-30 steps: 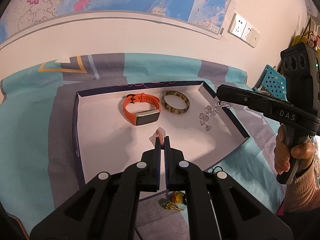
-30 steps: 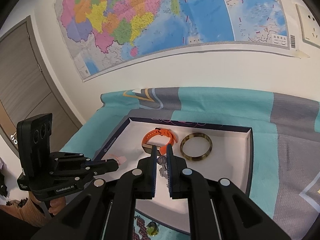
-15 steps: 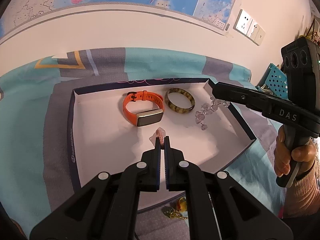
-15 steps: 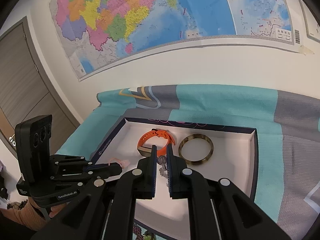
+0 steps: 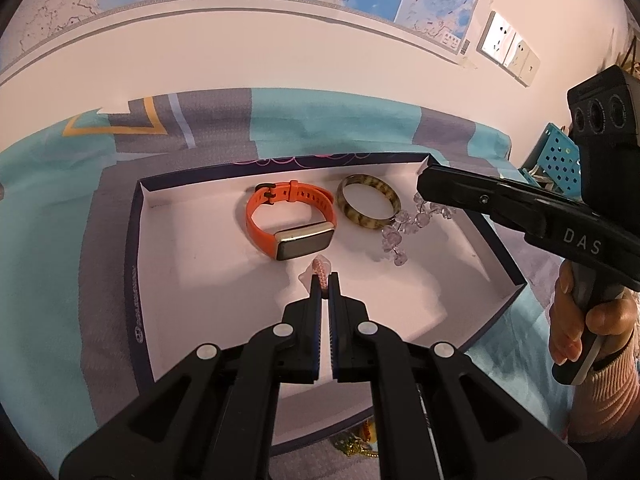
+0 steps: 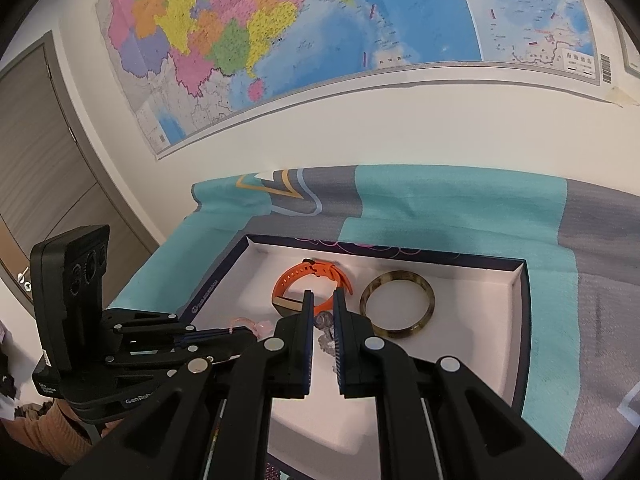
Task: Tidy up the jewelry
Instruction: 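Carry the pink pendant with the left gripper while the right gripper carries the crystal bracelet into the box, then open the left gripper to drop the pendant while the right gripper releases the crystal bracelet in the box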
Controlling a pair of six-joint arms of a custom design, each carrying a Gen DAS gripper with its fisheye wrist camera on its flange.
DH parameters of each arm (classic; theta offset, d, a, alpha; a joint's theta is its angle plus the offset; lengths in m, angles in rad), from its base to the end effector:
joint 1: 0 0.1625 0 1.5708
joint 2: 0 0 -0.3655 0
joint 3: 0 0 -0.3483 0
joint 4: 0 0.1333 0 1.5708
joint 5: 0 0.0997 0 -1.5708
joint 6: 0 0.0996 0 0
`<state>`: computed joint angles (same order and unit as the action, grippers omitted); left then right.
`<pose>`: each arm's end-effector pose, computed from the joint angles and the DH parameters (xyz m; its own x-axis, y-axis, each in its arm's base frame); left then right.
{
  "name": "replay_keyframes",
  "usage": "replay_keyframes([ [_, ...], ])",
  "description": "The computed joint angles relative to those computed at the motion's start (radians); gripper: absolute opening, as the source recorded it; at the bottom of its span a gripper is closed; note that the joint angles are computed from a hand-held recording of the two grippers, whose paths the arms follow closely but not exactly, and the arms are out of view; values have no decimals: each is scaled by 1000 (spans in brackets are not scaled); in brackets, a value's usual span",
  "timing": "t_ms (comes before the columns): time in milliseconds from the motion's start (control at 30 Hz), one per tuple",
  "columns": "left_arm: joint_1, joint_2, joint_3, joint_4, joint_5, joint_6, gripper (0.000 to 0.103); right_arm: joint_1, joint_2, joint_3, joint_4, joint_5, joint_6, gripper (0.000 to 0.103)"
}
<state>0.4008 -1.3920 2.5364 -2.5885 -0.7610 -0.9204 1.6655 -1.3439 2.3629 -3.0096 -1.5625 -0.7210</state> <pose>-0.1954 -0.3059 0.1243 -0.8388 0.0981 -0.5355 0.4060 0.7681 -0.4952 0.1710 -0.3820 0.1717 -0.6905 -0.6737 0.2634 -0.7218 0.6182 -0.3112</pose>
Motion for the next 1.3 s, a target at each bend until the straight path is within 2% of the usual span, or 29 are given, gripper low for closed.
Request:
replay_keyframes([
  [867, 55, 52, -24, -35, -14, 30, 4, -16, 58, -17, -15, -38, -23, 8],
  [1300, 79, 78, -33, -50, -15, 35, 4, -26, 67, -24, 14, -76, -25, 8],
])
